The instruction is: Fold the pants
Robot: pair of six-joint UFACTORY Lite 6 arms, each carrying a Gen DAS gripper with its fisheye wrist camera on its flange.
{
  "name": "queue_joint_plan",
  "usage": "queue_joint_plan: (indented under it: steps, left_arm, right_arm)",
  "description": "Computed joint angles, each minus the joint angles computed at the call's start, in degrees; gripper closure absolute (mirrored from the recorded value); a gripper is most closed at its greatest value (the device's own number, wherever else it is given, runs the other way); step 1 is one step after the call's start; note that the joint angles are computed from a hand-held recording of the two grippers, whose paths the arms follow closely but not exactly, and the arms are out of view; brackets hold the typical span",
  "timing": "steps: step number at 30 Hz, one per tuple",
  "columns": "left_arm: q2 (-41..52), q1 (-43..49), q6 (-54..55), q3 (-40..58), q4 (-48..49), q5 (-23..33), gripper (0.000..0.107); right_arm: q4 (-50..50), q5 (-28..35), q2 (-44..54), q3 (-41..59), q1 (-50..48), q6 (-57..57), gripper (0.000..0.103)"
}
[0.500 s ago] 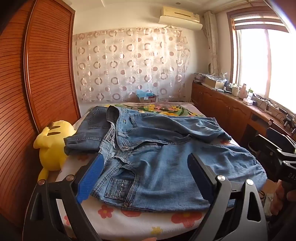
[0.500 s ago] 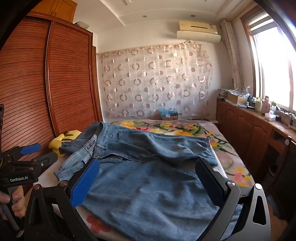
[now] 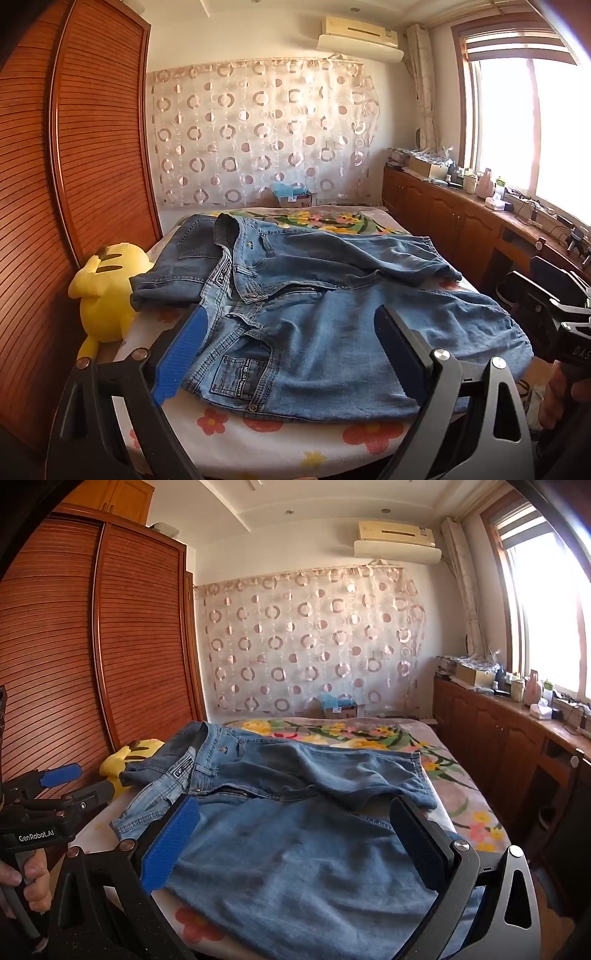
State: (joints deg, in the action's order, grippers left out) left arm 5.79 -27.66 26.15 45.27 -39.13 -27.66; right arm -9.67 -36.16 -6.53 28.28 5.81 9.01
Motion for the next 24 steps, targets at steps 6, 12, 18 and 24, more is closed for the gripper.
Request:
queue_joint_plan:
  steps: [6,12,18,24]
  left_arm:
    - [0.31,-0.29,0.27,0.19,-0.34,-0.18,0.015]
    - [0.38,-0.8,0.8,-0.03,-1.17,-0.81,0.015]
    - [0.59,-0.71,0.44,0.05,-0.63,-0.86,0.015]
    - [0.17,-0.84,0.87,-0.11,-1.07,-0.55,0.015]
  right_arm:
    - [-3.33,-0.49,0.93,0.5,-1.83,2.44,0.0]
    - [-3.72,-0.58,0.82,0.42,-2.03,2.76,0.0]
    - [-4.25,-0.65,0.77,0.39,-2.26,3.05,0.0]
    - [-4.03,-0.64,0.76,0.44,-2.17,2.93,0.0]
